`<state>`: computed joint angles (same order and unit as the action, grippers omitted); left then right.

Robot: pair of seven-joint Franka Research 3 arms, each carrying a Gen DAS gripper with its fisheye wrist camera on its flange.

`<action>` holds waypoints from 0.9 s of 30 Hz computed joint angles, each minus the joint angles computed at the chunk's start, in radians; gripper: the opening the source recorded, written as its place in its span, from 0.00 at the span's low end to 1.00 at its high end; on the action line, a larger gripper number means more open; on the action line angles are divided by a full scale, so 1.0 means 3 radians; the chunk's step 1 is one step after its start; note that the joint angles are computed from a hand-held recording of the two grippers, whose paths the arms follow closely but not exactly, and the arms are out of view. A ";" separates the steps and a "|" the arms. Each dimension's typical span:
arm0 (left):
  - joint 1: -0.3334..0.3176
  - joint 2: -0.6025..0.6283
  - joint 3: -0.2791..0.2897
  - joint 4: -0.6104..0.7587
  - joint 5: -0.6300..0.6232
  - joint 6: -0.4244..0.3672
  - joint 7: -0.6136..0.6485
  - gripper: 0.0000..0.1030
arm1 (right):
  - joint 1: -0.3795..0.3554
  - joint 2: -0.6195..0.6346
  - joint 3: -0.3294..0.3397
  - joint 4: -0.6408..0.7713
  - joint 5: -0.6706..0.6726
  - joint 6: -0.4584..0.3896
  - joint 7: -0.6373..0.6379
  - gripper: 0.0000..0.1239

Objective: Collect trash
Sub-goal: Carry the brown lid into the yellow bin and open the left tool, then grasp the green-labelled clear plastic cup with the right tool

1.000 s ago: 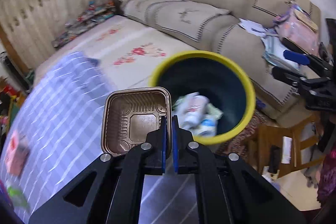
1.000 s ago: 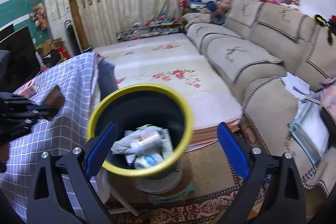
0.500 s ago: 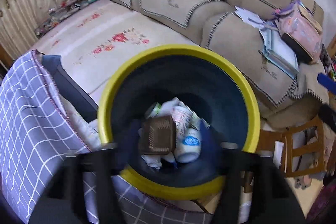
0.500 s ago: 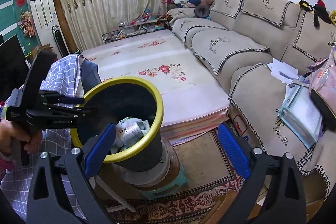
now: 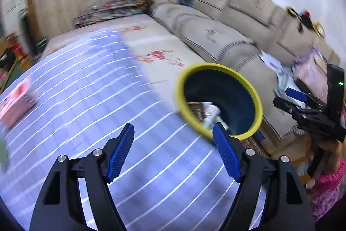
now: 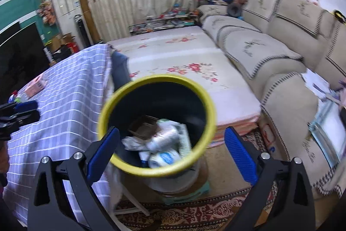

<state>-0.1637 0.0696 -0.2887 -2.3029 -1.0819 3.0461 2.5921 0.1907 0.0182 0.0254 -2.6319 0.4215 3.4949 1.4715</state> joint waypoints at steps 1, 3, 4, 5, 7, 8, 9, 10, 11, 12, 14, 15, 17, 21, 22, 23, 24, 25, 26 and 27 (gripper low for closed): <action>0.0043 -0.0095 0.0009 -0.0089 -0.0181 0.0014 0.0123 0.74 | 0.0009 0.0038 0.0024 0.0076 -0.0119 -0.0034 0.0063 0.75; 0.0065 -0.0342 0.0143 -0.0317 -0.0606 0.0070 0.0403 0.74 | 0.0013 0.0096 0.0073 0.0190 -0.0365 -0.0065 0.0200 0.75; 0.0057 -0.0440 0.0227 -0.0409 -0.0740 0.0097 0.0505 0.74 | 0.0005 0.0123 0.0095 0.0244 -0.0484 -0.0080 0.0272 0.75; 0.0047 -0.0522 0.0304 -0.0497 -0.0806 0.0138 0.0551 0.75 | -0.0006 0.0172 0.0141 0.0339 -0.0648 -0.0120 0.0365 0.75; 0.0022 -0.0681 0.0462 -0.0657 -0.0934 0.0224 0.0642 0.75 | 0.0056 0.0252 0.0195 0.0502 -0.0724 -0.0188 0.0376 0.75; 0.0014 -0.0782 0.0560 -0.0740 -0.1028 0.0237 0.0713 0.75 | 0.0108 0.0304 0.0211 0.0607 -0.0715 -0.0240 0.0345 0.75; 0.0007 -0.0859 0.0646 -0.0804 -0.1053 0.0225 0.0740 0.75 | 0.0157 0.0361 0.0238 0.0724 -0.0716 -0.0293 0.0319 0.75; 0.0016 -0.0967 0.0738 -0.0892 -0.1069 0.0229 0.0752 0.75 | 0.0149 0.0402 0.0297 0.0812 -0.0761 -0.0332 0.0328 0.75; 0.0021 -0.1066 0.0826 -0.0968 -0.1088 0.0251 0.0771 0.75 | 0.0075 0.0462 0.0424 0.0922 -0.0873 -0.0381 0.0368 0.75; 0.0037 -0.1159 0.0903 -0.1044 -0.1066 0.0278 0.0756 0.76 | 0.0114 0.0506 0.0442 0.1004 -0.0880 -0.0420 0.0341 0.75; 0.0037 -0.1297 0.1052 -0.1157 -0.1029 0.0324 0.0772 0.77 | 0.0305 0.0651 0.0403 0.1271 -0.0834 -0.0562 0.0227 0.75; 0.0020 -0.1335 0.1108 -0.1188 -0.1011 0.0355 0.0769 0.77 | 0.0320 0.0699 0.0442 0.1355 -0.0813 -0.0611 0.0195 0.75; -0.0036 -0.1420 0.1259 -0.1263 -0.1045 0.0463 0.0852 0.77 | 0.0309 0.0840 0.0597 0.1606 -0.0778 -0.0744 0.0127 0.75; -0.0166 -0.1630 0.1570 -0.1405 -0.1029 0.0565 0.0955 0.77 | 0.0676 0.1098 0.0497 0.2052 -0.0740 -0.0896 -0.0022 0.75; -0.0188 -0.1678 0.1616 -0.1438 -0.0993 0.0594 0.0938 0.77 | 0.0794 0.1177 0.0441 0.2182 -0.0743 -0.0948 -0.0042 0.75; -0.0191 -0.1731 0.1664 -0.1475 -0.0940 0.0624 0.0918 0.77 | 0.0852 0.1268 0.0448 0.2315 -0.0733 -0.0987 -0.0069 0.75; -0.0149 -0.1787 0.1683 -0.1516 -0.0870 0.0652 0.0877 0.77 | 0.0893 0.1365 0.0467 0.2454 -0.0717 -0.1034 -0.0092 0.75; -0.0065 -0.1807 0.1626 -0.1536 -0.0785 0.0649 0.0776 0.77 | 0.0896 0.1454 0.0518 0.2586 -0.0691 -0.1099 -0.0123 0.75; 0.0016 -0.1862 0.1615 -0.1573 -0.0705 0.0634 0.0716 0.77 | 0.0901 0.1548 0.0559 0.2723 -0.0663 -0.1173 -0.0150 0.75; 0.0081 -0.1909 0.1606 -0.1603 -0.0635 0.0621 0.0659 0.77 | 0.0910 0.1616 0.0589 0.2820 -0.0635 -0.1227 -0.0175 0.75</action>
